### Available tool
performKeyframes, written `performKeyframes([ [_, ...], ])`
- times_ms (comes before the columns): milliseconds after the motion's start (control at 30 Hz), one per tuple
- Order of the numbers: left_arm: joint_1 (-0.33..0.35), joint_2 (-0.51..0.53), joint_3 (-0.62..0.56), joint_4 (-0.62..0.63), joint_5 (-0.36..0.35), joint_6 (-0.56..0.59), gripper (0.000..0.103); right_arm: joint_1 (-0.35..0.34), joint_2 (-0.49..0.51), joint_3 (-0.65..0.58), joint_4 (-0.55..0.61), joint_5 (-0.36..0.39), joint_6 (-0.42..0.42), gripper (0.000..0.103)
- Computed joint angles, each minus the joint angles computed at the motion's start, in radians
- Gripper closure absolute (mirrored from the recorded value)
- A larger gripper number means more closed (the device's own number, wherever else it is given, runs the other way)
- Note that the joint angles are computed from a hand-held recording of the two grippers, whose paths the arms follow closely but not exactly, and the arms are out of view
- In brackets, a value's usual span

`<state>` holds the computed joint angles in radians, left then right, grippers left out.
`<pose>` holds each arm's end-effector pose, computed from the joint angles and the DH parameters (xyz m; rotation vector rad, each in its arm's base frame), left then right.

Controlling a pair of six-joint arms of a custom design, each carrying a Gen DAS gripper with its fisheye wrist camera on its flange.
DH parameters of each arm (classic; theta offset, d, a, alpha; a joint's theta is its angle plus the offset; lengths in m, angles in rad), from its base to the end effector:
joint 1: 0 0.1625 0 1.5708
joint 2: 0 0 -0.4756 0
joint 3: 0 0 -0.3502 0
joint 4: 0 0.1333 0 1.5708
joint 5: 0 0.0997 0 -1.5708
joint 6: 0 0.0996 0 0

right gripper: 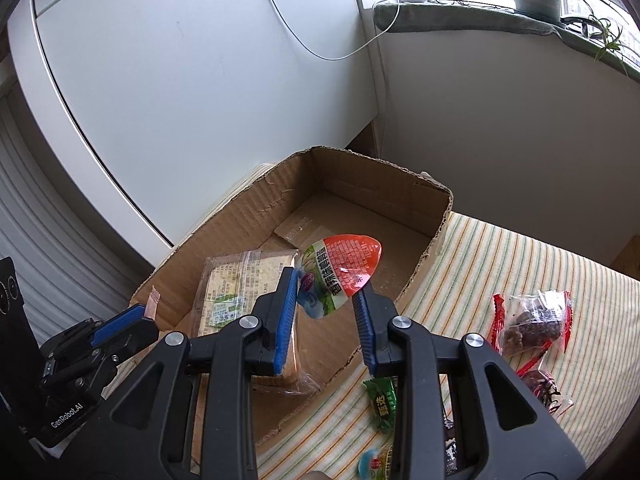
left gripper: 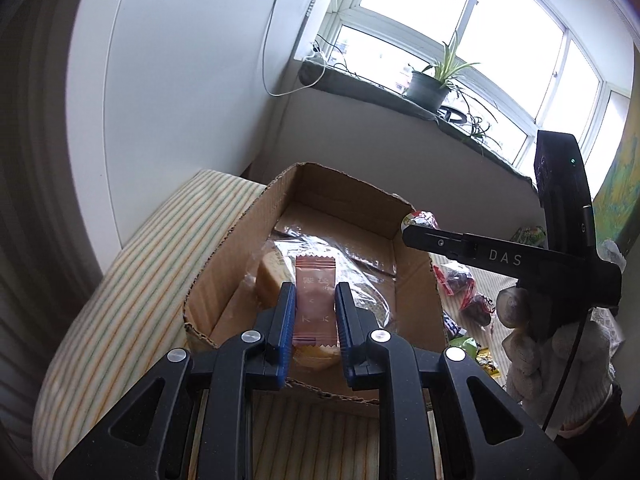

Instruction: Organize snacks

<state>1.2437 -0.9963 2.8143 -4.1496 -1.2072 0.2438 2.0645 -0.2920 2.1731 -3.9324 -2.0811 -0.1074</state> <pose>0.0604 -0.3470 0.2235 0.5529 2.5682 -1.0668 0.3006 -0.3800 -0.0651 0.6186 -2.5641 0.7647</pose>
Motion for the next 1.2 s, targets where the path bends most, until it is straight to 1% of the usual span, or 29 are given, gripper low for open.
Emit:
performKeyframes([
  [133,0.011,-0.007,-0.006,0.011,0.007,0.003,0.085,0.001,0.011,-0.023,0.029,-0.004,-0.006,0.074],
  [300,0.003,-0.008,-0.003,0.007,0.013,-0.004,0.085,0.001,0.017,-0.034,0.048,-0.002,-0.009,0.074],
  [500,0.0,-0.012,-0.003,0.016,0.019,-0.016,0.085,0.0,0.017,-0.034,0.043,-0.01,-0.009,0.072],
  [533,-0.001,-0.014,-0.003,0.019,0.018,-0.018,0.084,0.0,0.017,-0.032,0.039,-0.011,-0.008,0.064],
  [567,-0.004,-0.016,-0.004,0.024,0.022,-0.021,0.084,0.001,0.017,-0.03,0.033,-0.01,-0.01,0.052],
  [600,-0.003,-0.016,-0.005,0.027,0.024,-0.024,0.079,0.002,0.019,-0.028,0.018,-0.011,-0.016,0.049],
  [633,-0.002,-0.017,-0.006,0.028,0.023,-0.026,0.077,0.004,0.019,-0.025,0.009,-0.012,-0.02,0.047],
  [933,-0.005,-0.019,-0.002,0.022,0.022,-0.031,0.077,0.013,0.008,-0.01,-0.003,-0.016,-0.025,0.047],
  [1200,-0.013,-0.017,0.006,0.015,0.003,-0.023,0.077,0.041,-0.017,0.02,-0.014,-0.034,-0.009,0.047],
])
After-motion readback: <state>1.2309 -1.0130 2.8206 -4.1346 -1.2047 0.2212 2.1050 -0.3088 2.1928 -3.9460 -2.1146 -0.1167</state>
